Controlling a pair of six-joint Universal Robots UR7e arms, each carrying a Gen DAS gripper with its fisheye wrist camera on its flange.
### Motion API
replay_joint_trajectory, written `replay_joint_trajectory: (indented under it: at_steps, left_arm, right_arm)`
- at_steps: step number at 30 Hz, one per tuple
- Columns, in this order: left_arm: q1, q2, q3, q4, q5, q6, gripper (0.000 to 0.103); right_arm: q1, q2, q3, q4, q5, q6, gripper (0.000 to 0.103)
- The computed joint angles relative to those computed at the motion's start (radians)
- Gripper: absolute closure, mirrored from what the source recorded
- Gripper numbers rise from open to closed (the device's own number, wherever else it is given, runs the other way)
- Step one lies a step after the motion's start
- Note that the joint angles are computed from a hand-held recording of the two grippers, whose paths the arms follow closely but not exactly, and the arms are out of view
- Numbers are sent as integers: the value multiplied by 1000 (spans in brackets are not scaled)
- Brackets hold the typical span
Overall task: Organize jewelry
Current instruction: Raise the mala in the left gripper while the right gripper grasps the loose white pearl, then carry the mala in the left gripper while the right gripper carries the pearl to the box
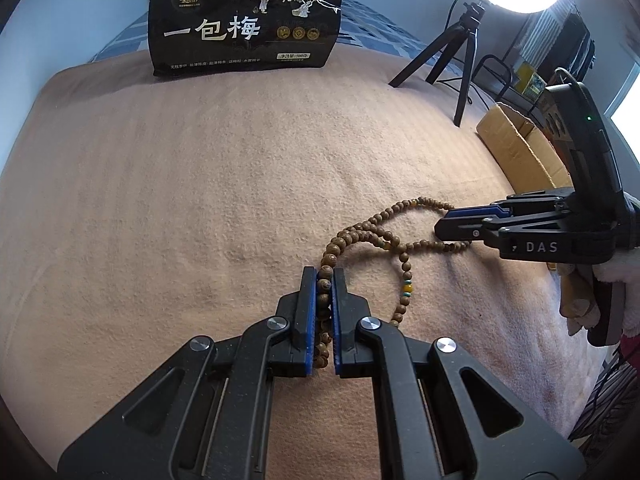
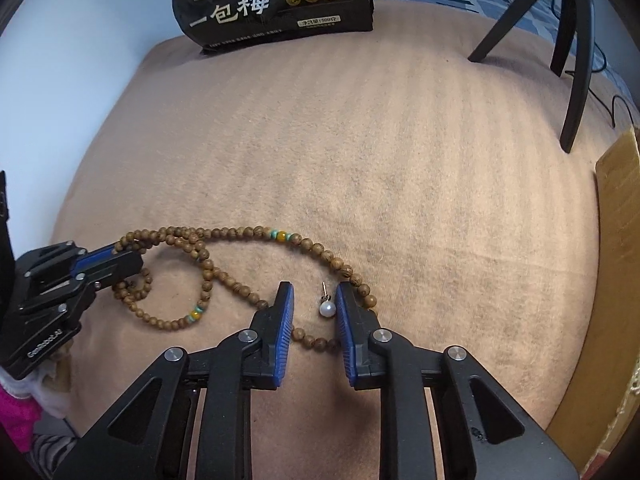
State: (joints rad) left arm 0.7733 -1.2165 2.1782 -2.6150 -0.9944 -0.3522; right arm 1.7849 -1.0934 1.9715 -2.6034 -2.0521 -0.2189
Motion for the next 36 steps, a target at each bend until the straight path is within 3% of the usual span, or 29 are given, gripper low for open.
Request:
replay_joint_trajectory:
  at_steps: [12, 23, 36]
  left_arm:
    - [-4, 2, -3, 3, 4, -4, 99]
    - [-50, -7, -17, -2, 17, -10, 99]
    - [-143, 3, -55, -12, 26, -32, 99]
  right_arm:
    - [10, 27, -1, -40, -42, -13, 96]
    - [5, -116, 87, -49, 32, -23, 96]
    - [9, -331, 179, -16, 43, -55, 96]
